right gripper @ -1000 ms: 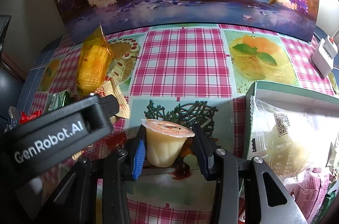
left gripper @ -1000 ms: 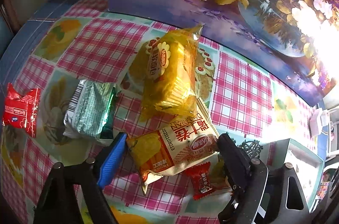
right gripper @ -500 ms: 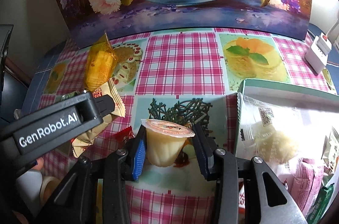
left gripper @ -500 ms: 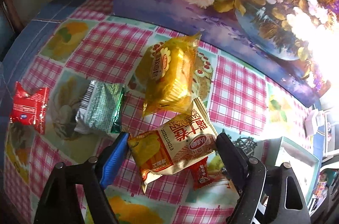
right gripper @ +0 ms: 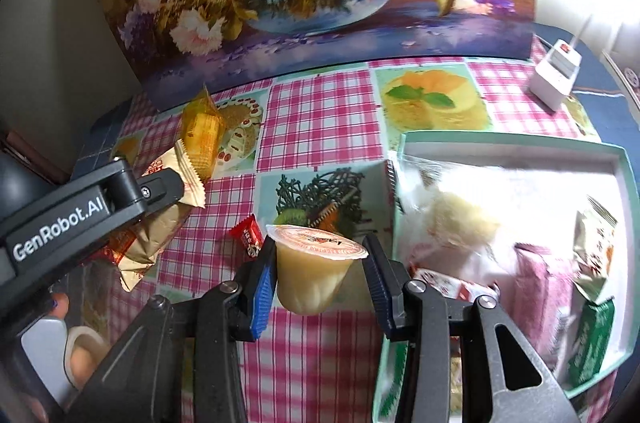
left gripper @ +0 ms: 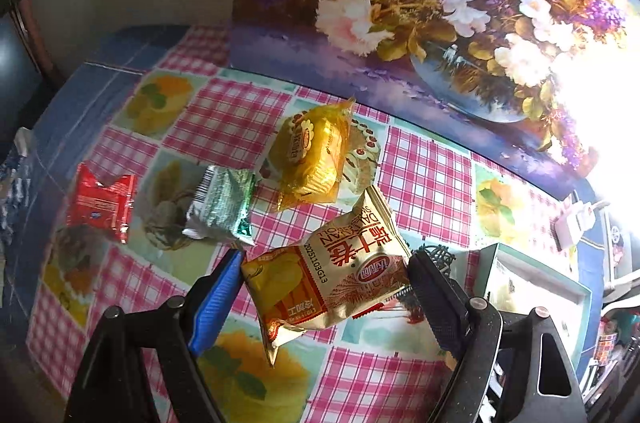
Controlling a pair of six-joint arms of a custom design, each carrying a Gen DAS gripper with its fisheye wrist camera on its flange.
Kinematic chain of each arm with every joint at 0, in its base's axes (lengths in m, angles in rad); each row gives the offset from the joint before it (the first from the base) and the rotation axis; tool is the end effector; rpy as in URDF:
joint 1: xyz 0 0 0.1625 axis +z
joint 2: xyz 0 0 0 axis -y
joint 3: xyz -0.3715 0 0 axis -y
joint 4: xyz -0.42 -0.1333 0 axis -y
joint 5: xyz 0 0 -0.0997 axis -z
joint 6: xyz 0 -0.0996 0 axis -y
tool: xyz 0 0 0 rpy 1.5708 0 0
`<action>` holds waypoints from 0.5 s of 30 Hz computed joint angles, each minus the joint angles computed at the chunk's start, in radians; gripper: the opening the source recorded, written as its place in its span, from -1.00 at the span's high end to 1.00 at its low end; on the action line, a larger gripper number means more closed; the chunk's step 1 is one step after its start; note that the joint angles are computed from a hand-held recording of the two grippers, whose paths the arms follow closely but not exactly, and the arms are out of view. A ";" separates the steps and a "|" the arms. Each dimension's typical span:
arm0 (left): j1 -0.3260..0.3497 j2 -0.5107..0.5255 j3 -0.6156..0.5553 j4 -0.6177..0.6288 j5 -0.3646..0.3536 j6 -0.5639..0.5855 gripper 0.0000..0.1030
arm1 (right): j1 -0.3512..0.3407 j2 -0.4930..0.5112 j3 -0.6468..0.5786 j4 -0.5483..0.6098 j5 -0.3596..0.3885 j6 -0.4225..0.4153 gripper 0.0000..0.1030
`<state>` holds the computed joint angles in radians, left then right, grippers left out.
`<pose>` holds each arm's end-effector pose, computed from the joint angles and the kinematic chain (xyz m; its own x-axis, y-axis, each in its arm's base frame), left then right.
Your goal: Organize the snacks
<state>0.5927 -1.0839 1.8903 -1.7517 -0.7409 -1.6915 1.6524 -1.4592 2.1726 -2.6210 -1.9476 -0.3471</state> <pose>-0.3042 -0.4542 0.0748 -0.6653 -0.5460 -0.5092 -0.0995 0.7408 -0.6643 0.1358 -0.4742 0.2024 -0.8546 -0.2773 0.4390 -0.3910 0.9000 -0.1926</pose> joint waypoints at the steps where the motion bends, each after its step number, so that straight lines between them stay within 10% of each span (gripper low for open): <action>1: -0.009 0.002 -0.008 0.021 0.002 -0.010 -0.66 | -0.001 -0.008 0.003 -0.001 0.000 0.005 0.15; 15: -0.047 0.054 -0.104 0.212 0.024 -0.089 -0.66 | -0.043 -0.074 -0.012 -0.008 -0.005 0.042 0.15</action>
<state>0.5458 -1.0298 1.7858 -1.5401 -0.7166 -1.7804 1.6094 -1.5328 2.1602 -2.6293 -1.9528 -0.3047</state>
